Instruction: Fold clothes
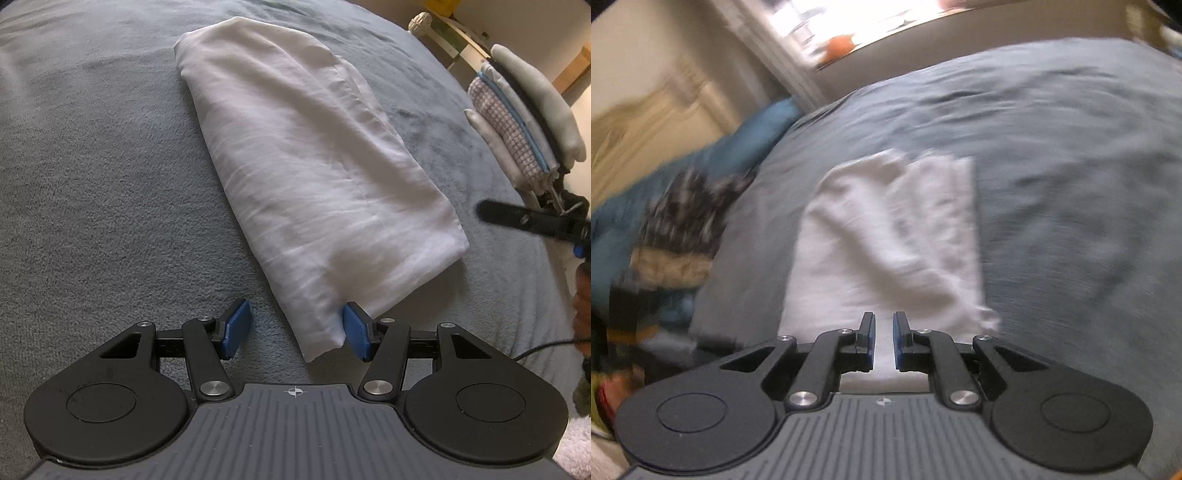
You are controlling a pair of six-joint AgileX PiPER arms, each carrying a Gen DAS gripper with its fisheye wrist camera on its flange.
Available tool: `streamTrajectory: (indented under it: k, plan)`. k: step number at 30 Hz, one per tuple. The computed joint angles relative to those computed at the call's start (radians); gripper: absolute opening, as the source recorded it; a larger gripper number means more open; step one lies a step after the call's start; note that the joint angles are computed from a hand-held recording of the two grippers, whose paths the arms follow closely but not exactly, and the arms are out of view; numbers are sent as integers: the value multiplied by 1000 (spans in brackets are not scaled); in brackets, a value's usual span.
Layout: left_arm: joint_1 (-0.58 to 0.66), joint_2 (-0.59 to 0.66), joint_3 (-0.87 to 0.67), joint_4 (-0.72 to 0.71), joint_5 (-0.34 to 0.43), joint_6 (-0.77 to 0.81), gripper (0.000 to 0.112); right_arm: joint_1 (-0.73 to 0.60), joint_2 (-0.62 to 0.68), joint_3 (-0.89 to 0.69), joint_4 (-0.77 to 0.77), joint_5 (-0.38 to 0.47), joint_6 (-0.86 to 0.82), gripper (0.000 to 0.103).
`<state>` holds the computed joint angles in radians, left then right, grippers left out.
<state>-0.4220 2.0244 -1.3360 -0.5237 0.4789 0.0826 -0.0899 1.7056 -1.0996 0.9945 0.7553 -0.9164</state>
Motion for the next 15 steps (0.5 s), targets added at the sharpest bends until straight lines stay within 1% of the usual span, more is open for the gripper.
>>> streamTrajectory:
  k: [3, 5, 6, 8, 9, 11, 13, 15]
  plan:
    - [3, -3, 7, -14, -1, 10, 56, 74, 29, -18, -46, -20, -23, 11]
    - [6, -5, 13, -28, -3, 19, 57, 111, 47, -13, -92, -57, -2, 11]
    - [8, -5, 14, -36, -3, 26, 57, 130, 57, -12, -122, -78, 15, 11]
    - [12, -7, 20, -63, -3, 51, 59, 168, 79, -3, -231, -145, 84, 10]
    - [13, -8, 23, -73, -5, 60, 60, 174, 87, 6, -242, -165, 81, 9]
    - [13, -9, 24, -71, -6, 65, 60, 164, 85, 16, -208, -162, 61, 9]
    - [13, -11, 28, -76, -8, 73, 60, 153, 87, 10, -207, -144, 78, 9]
    - [15, -12, 28, -80, -6, 77, 61, 156, 85, 12, -215, -147, 89, 9]
